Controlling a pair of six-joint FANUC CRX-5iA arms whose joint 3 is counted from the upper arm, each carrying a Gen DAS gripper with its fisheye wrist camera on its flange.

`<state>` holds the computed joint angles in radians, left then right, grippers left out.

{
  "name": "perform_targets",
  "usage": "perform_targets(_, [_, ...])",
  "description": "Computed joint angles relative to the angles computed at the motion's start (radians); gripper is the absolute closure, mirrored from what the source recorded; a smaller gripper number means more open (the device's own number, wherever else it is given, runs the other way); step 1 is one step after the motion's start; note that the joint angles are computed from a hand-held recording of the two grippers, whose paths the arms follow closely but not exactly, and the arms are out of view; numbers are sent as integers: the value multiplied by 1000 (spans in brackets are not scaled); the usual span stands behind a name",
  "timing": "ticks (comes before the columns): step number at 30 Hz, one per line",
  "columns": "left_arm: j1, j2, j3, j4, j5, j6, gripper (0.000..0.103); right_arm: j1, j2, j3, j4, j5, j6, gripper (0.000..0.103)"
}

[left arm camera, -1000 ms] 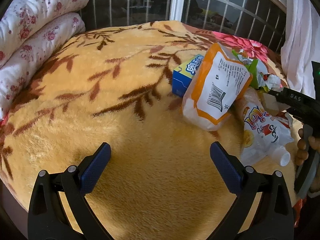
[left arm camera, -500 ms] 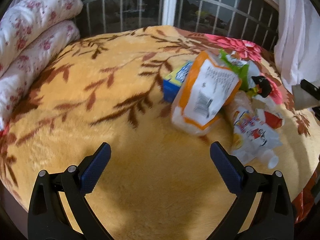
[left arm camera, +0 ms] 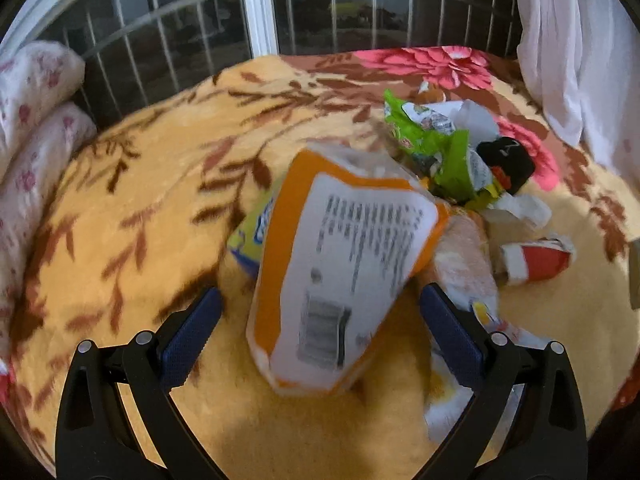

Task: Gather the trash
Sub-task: 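Grasp the orange-white snack bag with the left gripper while the right gripper grasps a white cup, then lower both tools over the orange bin and open both grippers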

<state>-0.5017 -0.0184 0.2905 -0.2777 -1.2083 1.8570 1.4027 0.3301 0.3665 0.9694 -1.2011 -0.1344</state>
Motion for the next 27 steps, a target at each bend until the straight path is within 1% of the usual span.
perform_targets(1, [-10,3,5,-25,4,2,13,0,1,-1,-3,1,0,55])
perform_targets(2, [-15,6,7,-38,12,-5,39,0,2,-3,-7,5,0,55])
perform_targets(3, [-11,9,6,-27,16,-21,49,-1,1,-6,-13,8,-1,55])
perform_targets(4, [-9,23,21,-32,-1,-23,56,0,1,-10,-14,10,-7,55])
perform_targets(5, [7,19,10,0,12,-35,66,0,-2,-17,-16,15,-14,55])
perform_targets(7, [54,-3,-33,99,49,-70,72,2,-3,-23,-13,15,-27,55])
perform_targets(8, [58,-14,-42,104,55,-61,75,5,-3,-23,-9,13,-29,55])
perform_targets(11, [55,-62,-67,98,69,-38,78,13,2,-12,0,0,-17,55])
perform_targets(14, [54,-136,-103,106,107,-24,78,22,4,-2,13,-8,-9,55])
perform_targets(20, [57,-270,-129,122,145,-7,78,52,21,43,46,-25,28,55])
perform_targets(22, [48,-297,-127,122,139,-8,78,67,29,64,48,-33,49,55])
perform_targets(24, [3,-320,-117,84,111,11,78,81,32,76,44,-32,66,55])
perform_targets(26, [-26,-347,-134,81,99,15,78,101,32,85,32,-28,94,55])
perform_targets(27, [-57,-365,-149,73,89,26,78,115,34,91,22,-33,121,55])
